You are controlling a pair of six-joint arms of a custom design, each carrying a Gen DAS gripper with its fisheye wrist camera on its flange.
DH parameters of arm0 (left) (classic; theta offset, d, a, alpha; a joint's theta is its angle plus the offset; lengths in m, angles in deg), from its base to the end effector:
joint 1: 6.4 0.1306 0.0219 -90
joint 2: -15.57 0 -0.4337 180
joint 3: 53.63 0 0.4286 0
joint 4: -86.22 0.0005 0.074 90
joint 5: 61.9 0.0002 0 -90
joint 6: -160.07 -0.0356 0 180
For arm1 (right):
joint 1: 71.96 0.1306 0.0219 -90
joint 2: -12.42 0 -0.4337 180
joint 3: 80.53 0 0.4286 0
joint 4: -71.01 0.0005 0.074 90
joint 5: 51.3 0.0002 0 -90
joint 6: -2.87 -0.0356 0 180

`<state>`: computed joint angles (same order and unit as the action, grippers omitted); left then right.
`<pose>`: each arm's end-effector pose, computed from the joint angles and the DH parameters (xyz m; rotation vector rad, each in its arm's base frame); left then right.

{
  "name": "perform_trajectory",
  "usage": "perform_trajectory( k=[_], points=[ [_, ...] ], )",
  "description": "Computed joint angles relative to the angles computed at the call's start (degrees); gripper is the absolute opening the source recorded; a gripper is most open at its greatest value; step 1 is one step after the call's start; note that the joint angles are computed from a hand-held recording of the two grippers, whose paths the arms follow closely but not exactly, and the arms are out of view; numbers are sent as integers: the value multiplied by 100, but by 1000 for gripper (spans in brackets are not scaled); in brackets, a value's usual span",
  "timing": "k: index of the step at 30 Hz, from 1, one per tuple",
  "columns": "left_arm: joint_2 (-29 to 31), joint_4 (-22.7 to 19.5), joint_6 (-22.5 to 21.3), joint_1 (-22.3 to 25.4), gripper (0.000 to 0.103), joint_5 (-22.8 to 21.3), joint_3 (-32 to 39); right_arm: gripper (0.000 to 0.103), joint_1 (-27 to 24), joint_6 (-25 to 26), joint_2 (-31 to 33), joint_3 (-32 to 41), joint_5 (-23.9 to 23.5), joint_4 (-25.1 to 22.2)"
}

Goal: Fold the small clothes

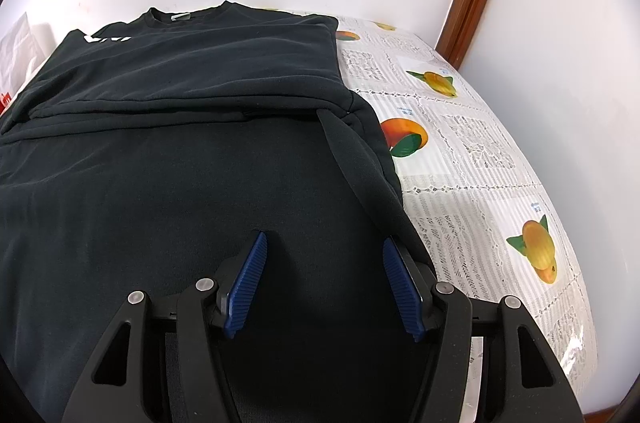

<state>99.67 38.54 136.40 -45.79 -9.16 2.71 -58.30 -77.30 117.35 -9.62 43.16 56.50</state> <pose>0.3087 -0.2262 0.2633 -0.6773 2.3719 0.2506 0.5461 0.1294 0.2277 -0.4568 2.3718 -0.0634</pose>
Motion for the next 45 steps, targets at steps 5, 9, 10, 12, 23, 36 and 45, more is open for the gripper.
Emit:
perform_trajectory(
  k=[5,9,10,12,23,36,45],
  points=[
    [0,-4,1,0,76,0,3,59,3,2,0,-2,9,5],
    [-4,0,-1,-1,76,-3,2,59,2,12,-2,-8,12,19],
    [-8,16,-3,-2,76,-5,-2,59,1,13,-3,-9,7,21],
    [-21,119,-82,-28,74,-12,-29,59,-8,10,-6,-14,-21,33],
    [-38,355,-378,-156,53,-85,-70,57,-102,-60,-38,-30,-356,39],
    [-338,558,-431,-222,16,260,-221,58,-360,-177,-625,-398,-741,156],
    [-766,803,-76,-454,16,771,-543,58,-958,81,-1237,-1019,-1575,-381]
  ],
)
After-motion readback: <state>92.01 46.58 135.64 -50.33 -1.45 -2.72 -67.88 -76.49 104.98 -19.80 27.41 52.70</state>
